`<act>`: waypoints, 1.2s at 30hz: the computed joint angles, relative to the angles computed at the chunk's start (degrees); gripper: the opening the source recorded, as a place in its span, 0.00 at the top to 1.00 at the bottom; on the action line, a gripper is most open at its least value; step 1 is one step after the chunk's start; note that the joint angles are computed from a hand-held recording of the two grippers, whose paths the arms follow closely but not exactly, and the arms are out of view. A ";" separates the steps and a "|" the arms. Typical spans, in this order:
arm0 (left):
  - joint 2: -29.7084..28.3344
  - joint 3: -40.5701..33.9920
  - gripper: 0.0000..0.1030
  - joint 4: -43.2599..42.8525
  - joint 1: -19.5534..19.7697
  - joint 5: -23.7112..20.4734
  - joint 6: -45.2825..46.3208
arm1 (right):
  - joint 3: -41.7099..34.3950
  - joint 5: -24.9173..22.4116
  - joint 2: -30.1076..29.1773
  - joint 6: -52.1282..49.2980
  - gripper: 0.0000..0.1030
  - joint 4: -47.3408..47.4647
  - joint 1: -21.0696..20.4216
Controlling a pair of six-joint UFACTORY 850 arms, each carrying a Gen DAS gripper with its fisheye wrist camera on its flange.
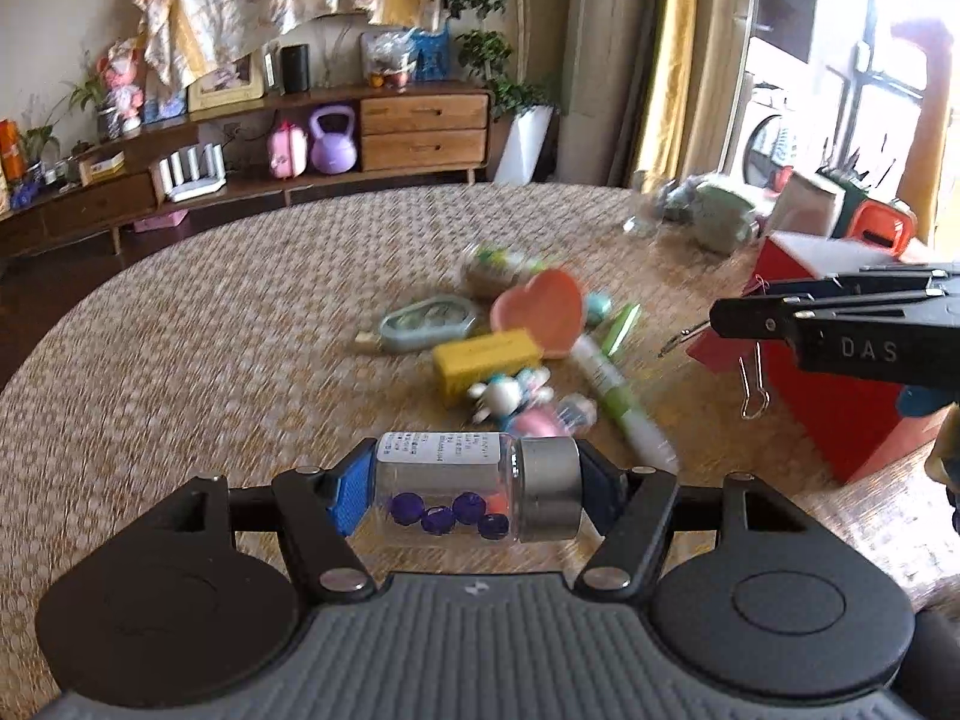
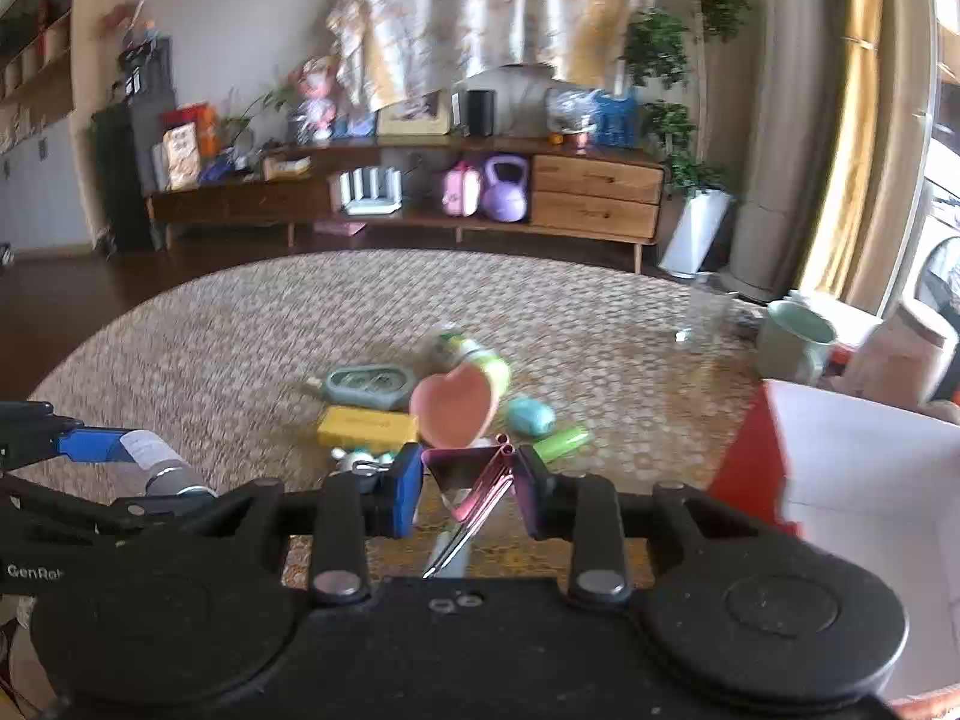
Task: Organize rigid objects
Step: 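Carry the bottle and the pink clip over the open red box with both tools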
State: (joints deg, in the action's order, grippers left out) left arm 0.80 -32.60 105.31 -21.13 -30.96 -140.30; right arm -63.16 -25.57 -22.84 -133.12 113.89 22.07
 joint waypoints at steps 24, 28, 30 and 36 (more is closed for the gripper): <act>-13.56 -24.80 0.34 -7.40 -6.43 6.60 18.55 | -3.02 -0.57 0.12 8.89 0.69 -2.24 -15.93; -18.05 -30.90 0.34 -11.66 -7.08 8.13 23.30 | -4.56 0.08 -1.51 8.59 0.69 -2.76 -18.14; -20.62 -34.38 0.34 -14.46 -7.36 8.76 26.87 | -5.63 0.49 -2.65 9.23 0.69 -3.83 -19.08; -29.05 -45.61 0.34 -25.50 -8.09 10.52 40.75 | -8.43 1.21 -5.88 9.97 0.69 -6.79 -21.05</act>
